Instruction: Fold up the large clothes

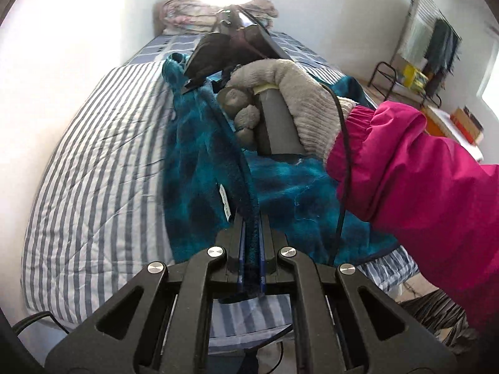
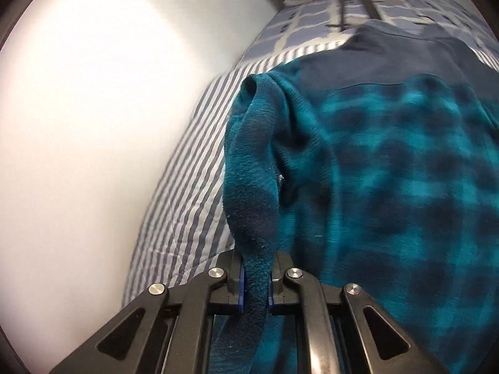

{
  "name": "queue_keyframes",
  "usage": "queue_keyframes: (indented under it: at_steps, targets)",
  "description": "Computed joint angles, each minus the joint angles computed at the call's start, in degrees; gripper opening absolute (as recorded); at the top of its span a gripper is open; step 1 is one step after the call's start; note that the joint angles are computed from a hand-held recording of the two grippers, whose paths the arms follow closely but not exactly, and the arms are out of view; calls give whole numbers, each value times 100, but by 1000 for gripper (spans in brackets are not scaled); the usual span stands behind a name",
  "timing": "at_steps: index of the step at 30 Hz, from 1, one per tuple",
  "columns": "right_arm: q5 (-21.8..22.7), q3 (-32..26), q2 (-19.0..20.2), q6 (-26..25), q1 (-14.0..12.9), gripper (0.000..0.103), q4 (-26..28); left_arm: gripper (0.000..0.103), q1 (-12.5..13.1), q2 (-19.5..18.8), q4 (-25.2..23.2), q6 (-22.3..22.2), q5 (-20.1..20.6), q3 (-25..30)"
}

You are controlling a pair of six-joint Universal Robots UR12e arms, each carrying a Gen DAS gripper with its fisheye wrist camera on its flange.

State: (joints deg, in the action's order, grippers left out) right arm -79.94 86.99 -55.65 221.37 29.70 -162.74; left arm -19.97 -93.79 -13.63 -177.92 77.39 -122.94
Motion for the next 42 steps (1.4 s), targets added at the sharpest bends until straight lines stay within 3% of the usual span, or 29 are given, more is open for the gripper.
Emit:
queue_keyframes:
  at_steps: [7, 12, 15, 20, 24, 31, 34, 39, 42]
  targets:
    - [-18, 1083, -381, 811, -204, 7, -1352, 4, -282, -74, -124, 519, 181, 42]
    - [-39, 1483, -446, 1314, -317, 7, -1584, 4, -382, -161, -359, 607, 194, 142]
    - [-97, 1499, -418, 1400, -331, 7, -1359, 4, -406, -204, -453, 568, 168, 191]
    - [-170, 1402, -405, 1180, -312, 7, -1004, 4, -405, -245, -671, 542, -38, 228]
    - [-409, 1276, -460, 644, -238, 8, -588, 4, -298, -249, -837, 460, -332, 218]
    - [-788, 1199, -596, 176, -206, 28, -134, 6, -167, -167, -972, 463, -834, 174]
    - [-1160, 1182, -746, -204, -153, 36, 137, 6, -56, -66, -1075, 530, -1183, 132]
    - [-1417, 1323, -1006, -589, -155, 36, 48, 6, 102, 195, -1052, 564, -1497, -29]
    - [-1643, 1380, -1107, -921, -122, 36, -32, 6, 237, 227, -759, 254, -1475, -76]
